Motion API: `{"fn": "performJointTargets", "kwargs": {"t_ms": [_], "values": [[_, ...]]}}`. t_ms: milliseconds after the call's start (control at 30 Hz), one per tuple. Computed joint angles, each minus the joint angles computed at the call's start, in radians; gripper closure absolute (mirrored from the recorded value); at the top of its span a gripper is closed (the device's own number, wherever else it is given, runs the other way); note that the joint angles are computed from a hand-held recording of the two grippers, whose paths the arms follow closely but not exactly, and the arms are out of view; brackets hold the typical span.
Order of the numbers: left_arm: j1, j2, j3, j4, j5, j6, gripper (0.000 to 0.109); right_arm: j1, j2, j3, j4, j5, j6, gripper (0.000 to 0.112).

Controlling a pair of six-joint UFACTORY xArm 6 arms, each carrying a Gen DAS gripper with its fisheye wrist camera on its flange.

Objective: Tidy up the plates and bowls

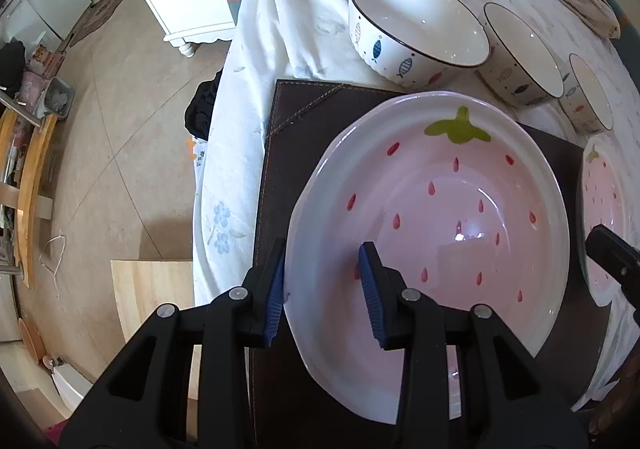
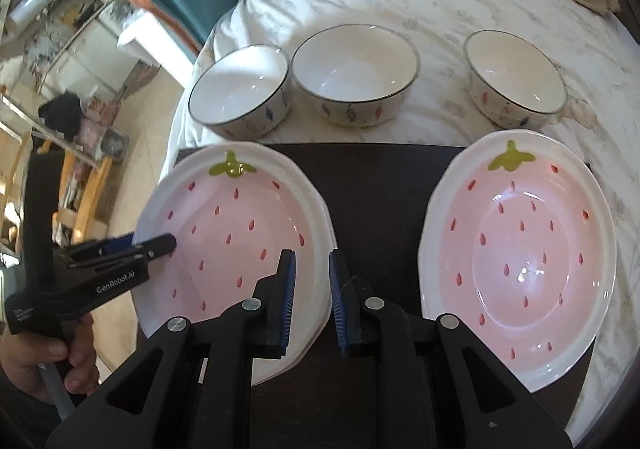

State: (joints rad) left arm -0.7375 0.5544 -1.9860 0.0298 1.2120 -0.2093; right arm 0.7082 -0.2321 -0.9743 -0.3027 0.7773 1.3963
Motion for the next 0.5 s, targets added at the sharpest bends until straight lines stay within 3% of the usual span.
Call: {"fn": "performJointTargets", "kwargs": {"t_ms": [100, 133, 167, 200, 267, 400, 500], "values": [[-0.002, -0.009, 0.007, 0.0, 0.0, 0.025, 0.075, 0.008, -0.012, 0.004, -0.005, 0.019, 0.021, 0.089], [0.0, -0.015, 0.015, -0.005, -0.005, 0.029, 0.074, 0.01, -0.016, 0.009, -0.008, 0.018, 0.031, 0.067], [0.003, -0.023, 0.026, -0.017, -0.014, 0.032, 0.074, 0.012, -0.025, 0.017, -0.015, 0.017, 0.048, 0.034], [0.006, -0.027, 0.03, -0.028, -0.017, 0.034, 0.069, 0.015, -0.037, 0.029, -0.048, 0.009, 0.088, 0.025], [0.011, -0.037, 0.041, -0.041, -0.034, 0.032, 0.059, 0.017, -0.057, 0.047, -0.11, -0.012, 0.156, 0.023], [0.014, -0.083, 0.12, -0.036, -0.155, 0.041, 0.058, 0.005, -0.062, 0.067, -0.099, -0.05, 0.137, 0.023], [0.019, -0.071, 0.099, -0.043, -0.155, 0.038, 0.058, 0.003, -0.056, 0.064, -0.1, -0.039, 0.12, 0.023]]}}
